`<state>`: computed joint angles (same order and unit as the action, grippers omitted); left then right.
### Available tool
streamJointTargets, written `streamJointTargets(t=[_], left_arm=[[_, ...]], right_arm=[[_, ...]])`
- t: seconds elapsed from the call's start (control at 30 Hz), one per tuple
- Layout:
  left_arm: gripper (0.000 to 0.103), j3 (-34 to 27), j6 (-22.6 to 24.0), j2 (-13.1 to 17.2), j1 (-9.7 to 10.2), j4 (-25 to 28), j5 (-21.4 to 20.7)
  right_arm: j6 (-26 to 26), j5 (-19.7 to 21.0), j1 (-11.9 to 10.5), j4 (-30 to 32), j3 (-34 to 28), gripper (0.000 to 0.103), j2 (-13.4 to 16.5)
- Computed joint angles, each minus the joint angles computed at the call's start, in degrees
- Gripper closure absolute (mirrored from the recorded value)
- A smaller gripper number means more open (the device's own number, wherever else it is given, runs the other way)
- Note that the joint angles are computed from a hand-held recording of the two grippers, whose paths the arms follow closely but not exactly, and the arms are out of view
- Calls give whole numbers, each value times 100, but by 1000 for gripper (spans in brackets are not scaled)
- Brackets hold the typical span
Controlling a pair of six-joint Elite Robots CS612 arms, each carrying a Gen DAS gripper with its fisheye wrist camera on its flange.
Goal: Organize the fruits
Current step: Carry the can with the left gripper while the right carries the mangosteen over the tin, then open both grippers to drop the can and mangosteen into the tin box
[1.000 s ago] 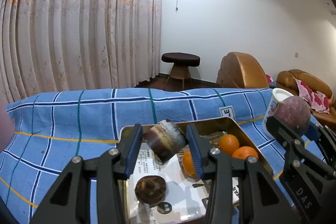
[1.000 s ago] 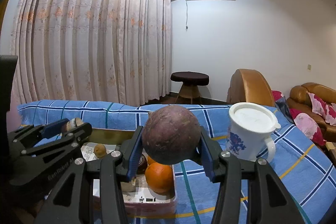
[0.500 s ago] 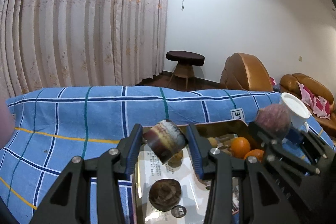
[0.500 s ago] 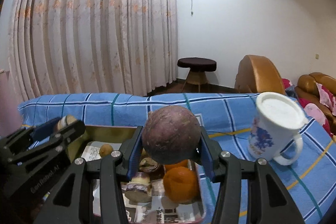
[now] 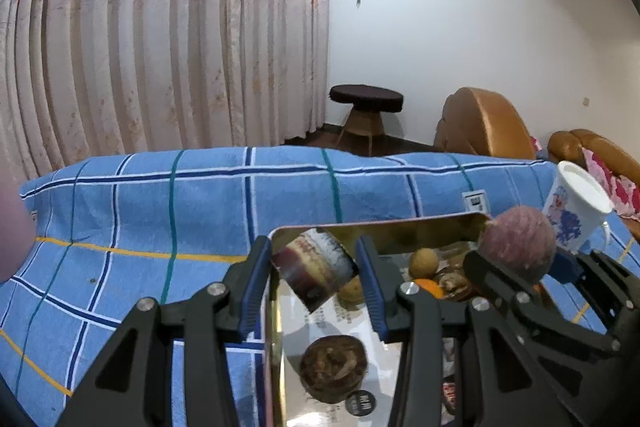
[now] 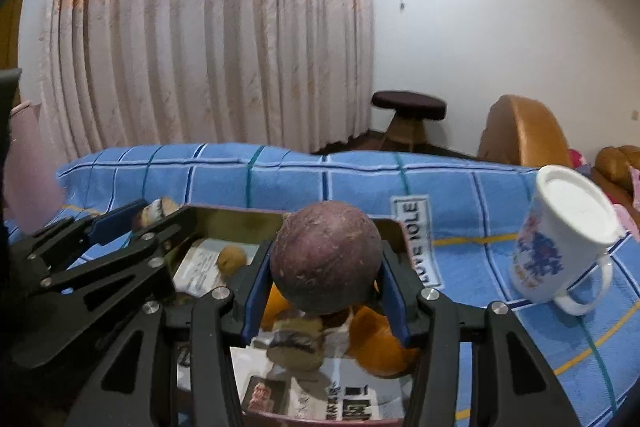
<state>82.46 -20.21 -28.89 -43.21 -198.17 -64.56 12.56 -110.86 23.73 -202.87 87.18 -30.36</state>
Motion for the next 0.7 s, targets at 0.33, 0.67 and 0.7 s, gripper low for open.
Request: streamJointTargets(t=[0.33, 0.67, 0.7], left_arm=[[0, 173, -27, 11, -184, -622, 1357], [0, 601, -61, -128, -207, -1070, 1264], [0, 625, -80, -129, -209, -1144, 1283]], right_arm=[[84, 560, -100, -352, 273, 34, -74], [1, -706, 177, -1565, 214, 22, 131], [-101, -831, 211, -1650, 172, 21, 153]])
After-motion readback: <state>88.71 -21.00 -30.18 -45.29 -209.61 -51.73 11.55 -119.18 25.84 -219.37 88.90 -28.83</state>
